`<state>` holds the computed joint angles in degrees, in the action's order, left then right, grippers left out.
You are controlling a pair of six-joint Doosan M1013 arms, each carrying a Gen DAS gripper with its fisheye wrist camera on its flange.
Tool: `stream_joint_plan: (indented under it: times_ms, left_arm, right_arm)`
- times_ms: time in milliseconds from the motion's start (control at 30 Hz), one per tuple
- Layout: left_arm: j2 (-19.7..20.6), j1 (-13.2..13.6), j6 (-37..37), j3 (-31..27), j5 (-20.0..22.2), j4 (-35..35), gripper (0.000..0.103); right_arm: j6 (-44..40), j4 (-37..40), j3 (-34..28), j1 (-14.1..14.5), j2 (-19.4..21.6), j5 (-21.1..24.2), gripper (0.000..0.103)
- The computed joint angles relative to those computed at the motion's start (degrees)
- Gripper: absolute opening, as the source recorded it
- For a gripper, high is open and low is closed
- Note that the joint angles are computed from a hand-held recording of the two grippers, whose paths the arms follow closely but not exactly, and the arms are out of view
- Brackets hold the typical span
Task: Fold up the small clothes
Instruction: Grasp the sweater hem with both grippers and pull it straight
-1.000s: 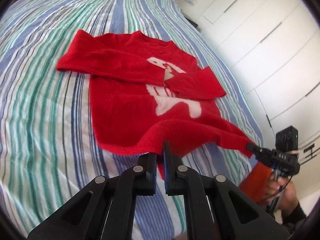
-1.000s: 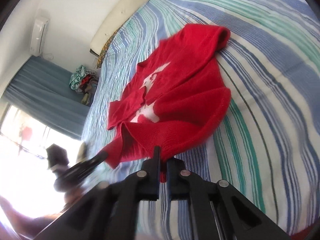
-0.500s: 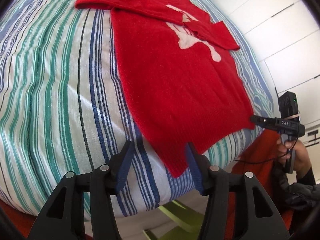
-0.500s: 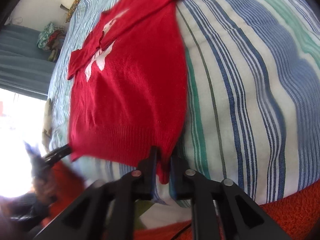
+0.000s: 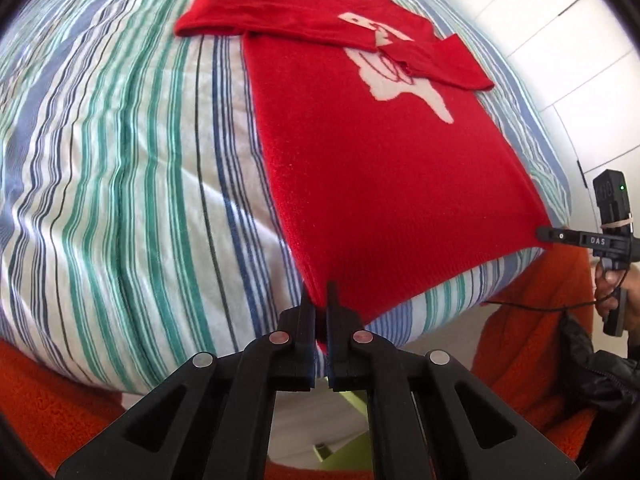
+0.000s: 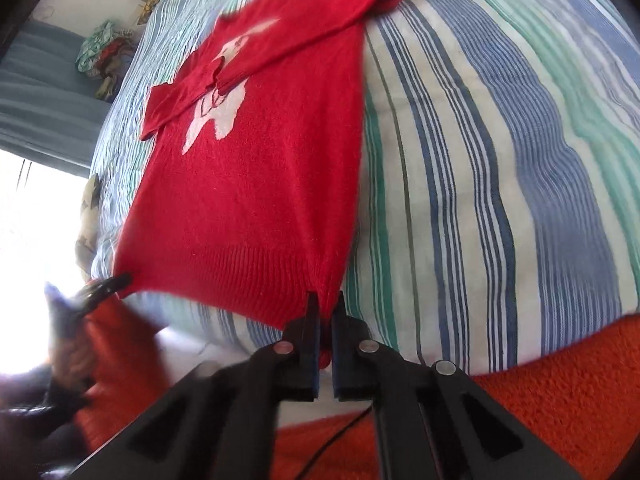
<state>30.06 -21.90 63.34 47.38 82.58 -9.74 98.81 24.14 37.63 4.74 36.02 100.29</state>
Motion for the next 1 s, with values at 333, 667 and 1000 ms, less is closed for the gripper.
stream_joint_plan:
  times_ms: [333,667,1000]
  left_arm:
    - [1.57,-0.25,0.21,1.87,3.90,3.71,0.002]
    - [3.22,-1.35,-0.09,0.28,5.15,6.66,0.002]
    - [3.59,-0.60,-0.87,-0.17,5.63,5.08,0.006]
  right_arm:
    - [-1.21,-8.02,-0.44,1.95,2.93,5.48,0.003]
    - [-1.73,-9.98,-0.69,2.49,3.51,5.45,0.002]
    - [-0.66,-9.49,-1.45,2.55,4.31,5.90,0.002]
